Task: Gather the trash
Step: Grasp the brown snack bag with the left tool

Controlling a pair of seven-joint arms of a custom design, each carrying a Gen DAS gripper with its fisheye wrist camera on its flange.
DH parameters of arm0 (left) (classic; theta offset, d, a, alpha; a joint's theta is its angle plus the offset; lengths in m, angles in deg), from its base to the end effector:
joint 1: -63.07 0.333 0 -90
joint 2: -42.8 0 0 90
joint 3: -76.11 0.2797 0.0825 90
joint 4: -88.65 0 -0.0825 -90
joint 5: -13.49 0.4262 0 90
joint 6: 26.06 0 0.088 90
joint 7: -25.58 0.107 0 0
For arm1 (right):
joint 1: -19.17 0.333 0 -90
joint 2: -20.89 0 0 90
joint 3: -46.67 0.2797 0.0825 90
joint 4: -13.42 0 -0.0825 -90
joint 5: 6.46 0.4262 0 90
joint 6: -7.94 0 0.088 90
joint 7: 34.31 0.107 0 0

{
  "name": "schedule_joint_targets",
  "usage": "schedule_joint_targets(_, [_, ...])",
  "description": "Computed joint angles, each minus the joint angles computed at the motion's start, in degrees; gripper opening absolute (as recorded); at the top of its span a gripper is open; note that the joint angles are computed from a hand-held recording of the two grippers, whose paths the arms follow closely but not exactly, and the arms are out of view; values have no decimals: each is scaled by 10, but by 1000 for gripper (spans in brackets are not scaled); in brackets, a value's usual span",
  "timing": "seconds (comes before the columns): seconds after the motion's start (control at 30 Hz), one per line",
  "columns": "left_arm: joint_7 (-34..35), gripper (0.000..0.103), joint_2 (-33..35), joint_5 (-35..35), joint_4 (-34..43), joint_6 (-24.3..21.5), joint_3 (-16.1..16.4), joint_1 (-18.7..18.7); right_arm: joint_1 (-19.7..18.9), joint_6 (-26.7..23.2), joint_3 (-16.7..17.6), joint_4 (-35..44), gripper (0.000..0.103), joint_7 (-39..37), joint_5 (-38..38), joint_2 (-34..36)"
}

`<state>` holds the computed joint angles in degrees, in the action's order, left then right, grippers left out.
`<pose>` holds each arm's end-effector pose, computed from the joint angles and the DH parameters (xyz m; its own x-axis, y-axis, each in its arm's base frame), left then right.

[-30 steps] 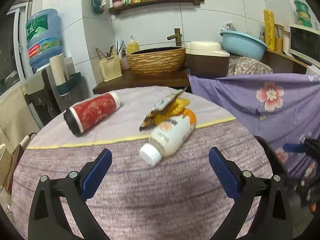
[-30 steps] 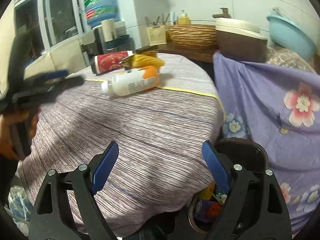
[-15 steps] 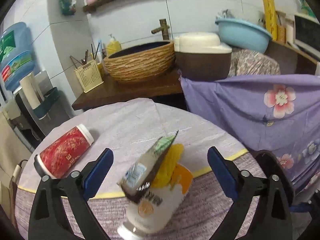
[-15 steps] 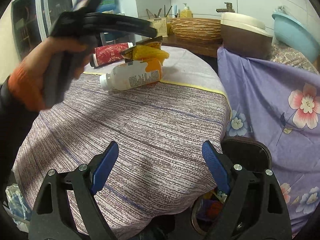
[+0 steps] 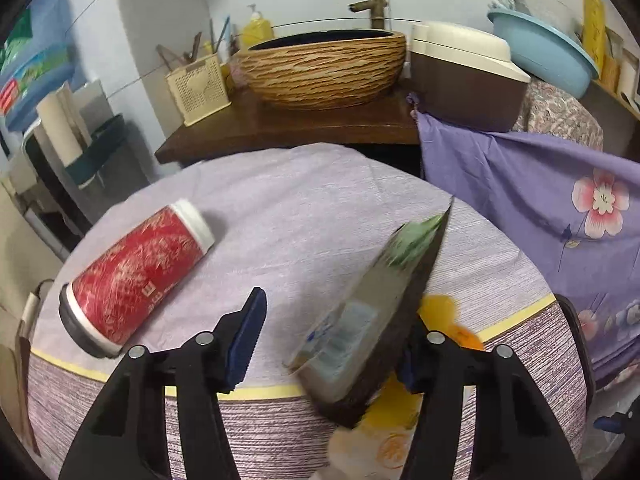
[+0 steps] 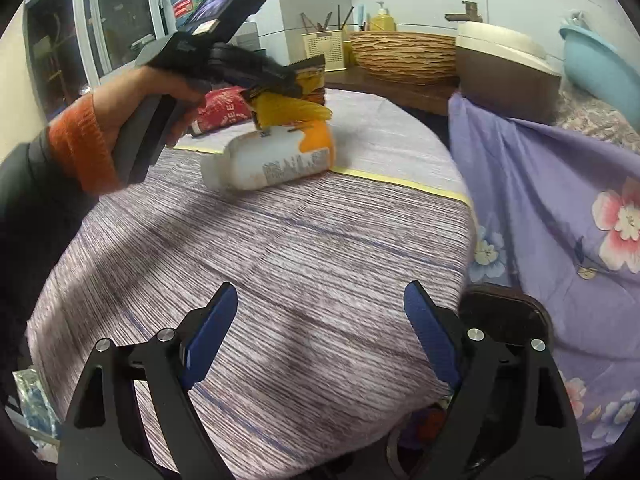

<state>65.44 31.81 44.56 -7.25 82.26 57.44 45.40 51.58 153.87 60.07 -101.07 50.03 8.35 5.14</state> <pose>0.4713 -0.3222 0.6867 0.2025 -0.9734 -0.1072 -0.7571 -0.0862 -0.6476 0.3952 0.4215 0.6283 0.7245 -0.6788 -0.1197 -0.5284 -0.4354 -0.7289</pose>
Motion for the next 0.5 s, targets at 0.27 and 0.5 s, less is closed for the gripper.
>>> schedule_joint_targets(0.27, [-1,11,-64,-19,-74,31,5,15,17,-11,-8,79,85,-29,61,67])
schedule_joint_targets(0.5, [8,9,-90,-7,-109,56,-1,19,14,-39,-7,188,85,11,92,155])
